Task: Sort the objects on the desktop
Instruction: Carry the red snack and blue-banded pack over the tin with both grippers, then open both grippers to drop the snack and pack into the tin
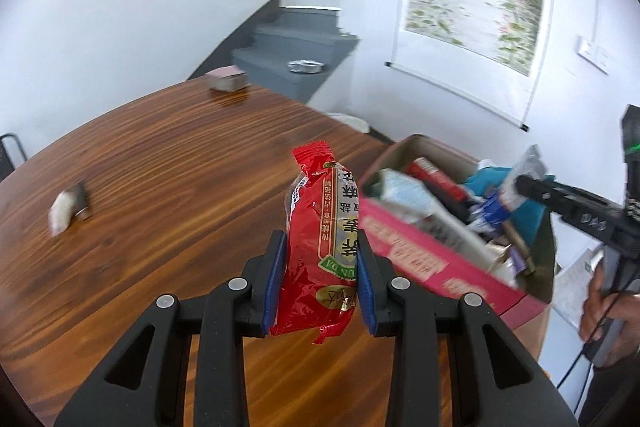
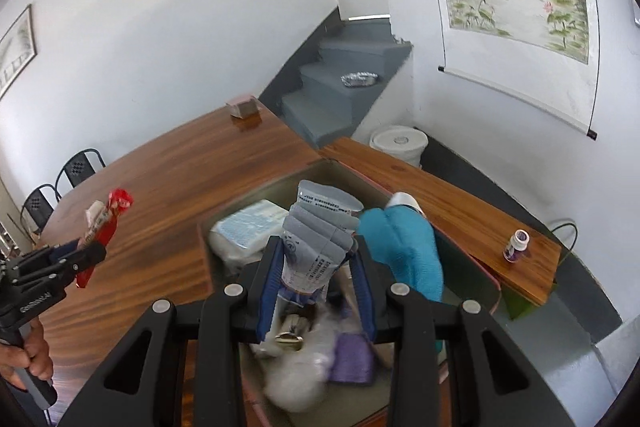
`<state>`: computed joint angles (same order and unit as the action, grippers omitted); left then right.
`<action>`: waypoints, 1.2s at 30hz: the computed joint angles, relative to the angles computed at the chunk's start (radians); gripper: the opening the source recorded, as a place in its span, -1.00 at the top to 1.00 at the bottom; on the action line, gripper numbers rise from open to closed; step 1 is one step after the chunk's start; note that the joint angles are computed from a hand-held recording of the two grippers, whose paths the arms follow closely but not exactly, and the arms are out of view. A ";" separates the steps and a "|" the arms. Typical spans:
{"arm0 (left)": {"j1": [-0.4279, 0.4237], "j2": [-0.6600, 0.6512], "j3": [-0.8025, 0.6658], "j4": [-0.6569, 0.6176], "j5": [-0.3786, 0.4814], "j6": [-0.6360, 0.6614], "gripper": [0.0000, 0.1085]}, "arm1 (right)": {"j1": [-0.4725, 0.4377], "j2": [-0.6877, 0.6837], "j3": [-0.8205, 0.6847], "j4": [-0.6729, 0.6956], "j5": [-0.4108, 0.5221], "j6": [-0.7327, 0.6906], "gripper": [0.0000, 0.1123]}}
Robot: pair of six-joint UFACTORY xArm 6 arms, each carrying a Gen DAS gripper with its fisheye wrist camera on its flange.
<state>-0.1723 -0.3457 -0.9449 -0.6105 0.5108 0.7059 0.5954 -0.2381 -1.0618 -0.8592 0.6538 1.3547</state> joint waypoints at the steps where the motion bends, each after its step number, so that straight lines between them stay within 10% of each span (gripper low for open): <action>1: -0.010 0.004 -0.006 0.004 0.000 -0.002 0.35 | -0.012 0.004 0.000 0.013 -0.010 -0.016 0.34; 14: -0.134 0.119 -0.110 0.041 -0.002 -0.052 0.35 | -0.071 0.082 -0.063 0.087 0.005 -0.127 0.25; 26: -0.197 0.249 -0.218 0.047 0.025 -0.088 0.35 | -0.080 -0.034 0.061 -0.035 -0.081 0.046 -0.18; 36: -0.232 0.308 -0.263 0.132 0.026 -0.173 0.15 | 0.033 -0.140 0.136 -0.191 0.038 0.222 -0.46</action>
